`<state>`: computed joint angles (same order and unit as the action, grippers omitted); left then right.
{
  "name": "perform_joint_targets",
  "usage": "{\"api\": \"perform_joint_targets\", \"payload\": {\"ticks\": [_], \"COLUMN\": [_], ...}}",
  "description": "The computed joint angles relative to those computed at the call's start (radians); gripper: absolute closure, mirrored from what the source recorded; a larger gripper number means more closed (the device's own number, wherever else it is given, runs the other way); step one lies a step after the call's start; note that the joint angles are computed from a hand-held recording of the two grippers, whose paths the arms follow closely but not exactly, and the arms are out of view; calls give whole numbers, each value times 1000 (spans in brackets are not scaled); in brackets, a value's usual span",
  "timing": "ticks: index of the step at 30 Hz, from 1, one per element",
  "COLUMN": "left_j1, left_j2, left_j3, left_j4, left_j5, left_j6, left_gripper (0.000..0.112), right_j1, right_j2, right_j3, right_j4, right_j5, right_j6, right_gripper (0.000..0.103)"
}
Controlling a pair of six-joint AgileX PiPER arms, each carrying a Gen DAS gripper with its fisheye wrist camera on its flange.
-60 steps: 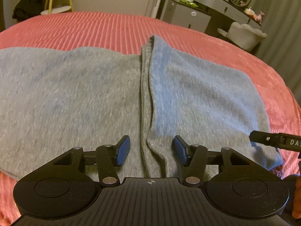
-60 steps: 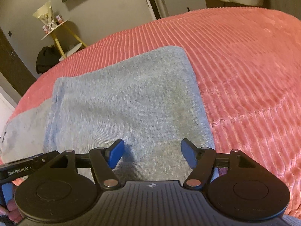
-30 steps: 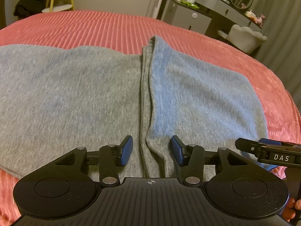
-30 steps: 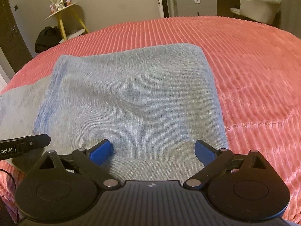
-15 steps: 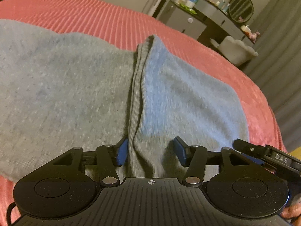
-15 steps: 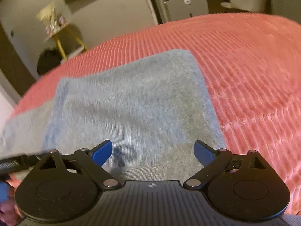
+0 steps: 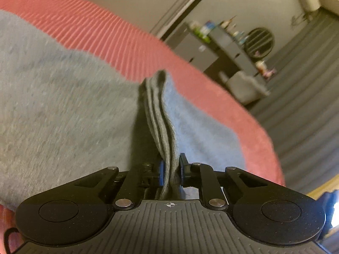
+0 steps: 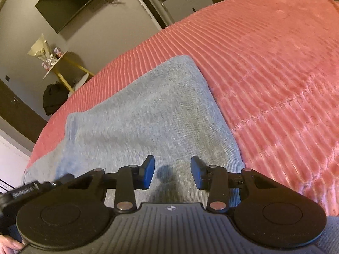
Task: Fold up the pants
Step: 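Grasp the folded crease of the grey sweatpants with the left gripper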
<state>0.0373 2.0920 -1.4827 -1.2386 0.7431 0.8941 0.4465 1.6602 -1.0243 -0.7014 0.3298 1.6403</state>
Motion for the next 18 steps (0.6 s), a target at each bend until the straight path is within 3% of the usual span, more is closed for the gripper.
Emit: {"api": "perform_joint_targets", "payload": {"ticks": [4, 8, 11, 18], "left_j1": [8, -12, -59, -45], "left_j2": [-28, 13, 15, 50], "left_j3": [17, -63, -82, -101], "left_j4": [36, 229, 372, 264], "left_j5": [-17, -27, -77, -131], "left_j6": [-17, -218, -299, -272], "left_gripper": [97, 97, 96, 79], "right_j1": [8, 14, 13, -11], "right_j2": [4, 16, 27, 54], "right_j3": [-4, -16, -28, -37], "right_j4": [-18, -7, 11, 41], "right_j5": [1, 5, 9, -31], "right_j6": [6, -28, -58, -94], "right_gripper": [65, 64, 62, 55]}}
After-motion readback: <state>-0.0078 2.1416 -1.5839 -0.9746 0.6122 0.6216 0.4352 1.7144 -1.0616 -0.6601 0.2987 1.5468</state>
